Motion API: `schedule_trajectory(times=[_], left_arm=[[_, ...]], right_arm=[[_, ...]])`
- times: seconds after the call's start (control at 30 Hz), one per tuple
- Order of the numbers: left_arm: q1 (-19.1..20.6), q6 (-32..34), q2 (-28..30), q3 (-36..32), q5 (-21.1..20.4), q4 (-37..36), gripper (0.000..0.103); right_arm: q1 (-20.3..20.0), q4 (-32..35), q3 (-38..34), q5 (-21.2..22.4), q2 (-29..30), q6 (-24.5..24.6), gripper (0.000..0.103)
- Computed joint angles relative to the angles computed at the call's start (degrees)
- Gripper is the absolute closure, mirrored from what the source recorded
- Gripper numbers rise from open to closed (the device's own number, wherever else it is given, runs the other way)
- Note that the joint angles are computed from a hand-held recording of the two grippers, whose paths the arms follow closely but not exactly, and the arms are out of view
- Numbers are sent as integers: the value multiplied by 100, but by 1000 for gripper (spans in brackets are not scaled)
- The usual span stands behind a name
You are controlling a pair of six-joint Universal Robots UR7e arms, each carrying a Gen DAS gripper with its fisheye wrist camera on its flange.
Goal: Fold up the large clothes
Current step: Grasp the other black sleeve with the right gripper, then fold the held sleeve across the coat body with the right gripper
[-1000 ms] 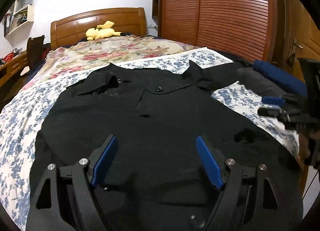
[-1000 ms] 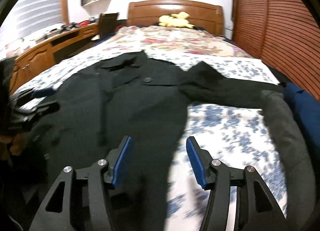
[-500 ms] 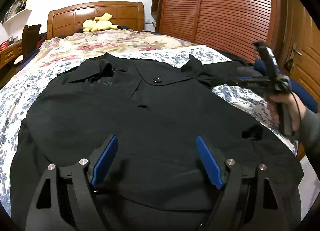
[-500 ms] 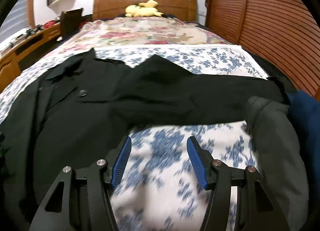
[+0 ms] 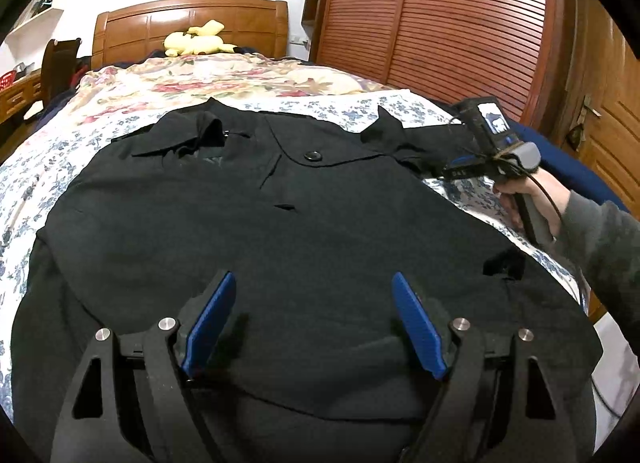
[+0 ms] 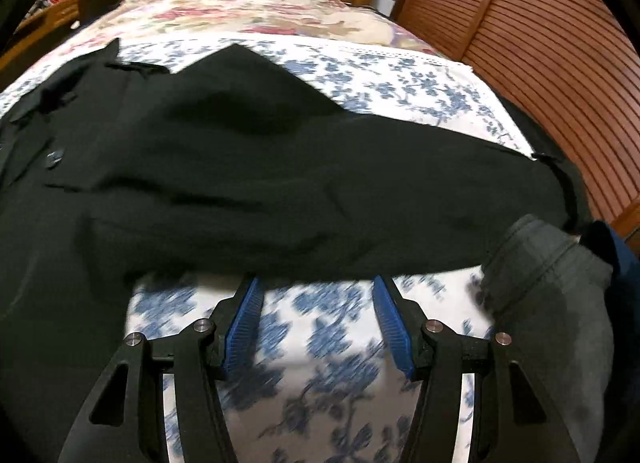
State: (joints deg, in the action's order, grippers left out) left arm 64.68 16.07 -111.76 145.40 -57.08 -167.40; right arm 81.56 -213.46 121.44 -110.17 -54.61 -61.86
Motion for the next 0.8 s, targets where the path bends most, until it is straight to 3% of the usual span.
schedule_trajectory(times=[0.1,0.17,0.23,0.3,0.47,0.63,0.7,0.8], left_arm=[[-13,19,-2,10,26,-10,22],[-30,14,-10,20,48,-13,22],[-50,14,-20,37,102,-55,22],[-70,8,-39,56,125,-81,22],[-85,-4,-51,77,145,-110,22],[-80,27,-42,71,149,-124,22],[-88,39,-33,74,170,-137,22],[-145,53,-59,107,237,-140,22]], right_arm=[[109,-244,-267,-193,258,-97,44],[121,-54,-349,-93,291,74,66],[138,-318,-300,12,363,2,93],[53,-601,-75,453,277,-83,99],[104,-995,682,1487,-268,-102,100],[160,-504,1756,2491,-1097,-478,100],[153,-241,2070,2603,-1265,-565,100],[148,-220,2296,2418,-1184,-733,100]])
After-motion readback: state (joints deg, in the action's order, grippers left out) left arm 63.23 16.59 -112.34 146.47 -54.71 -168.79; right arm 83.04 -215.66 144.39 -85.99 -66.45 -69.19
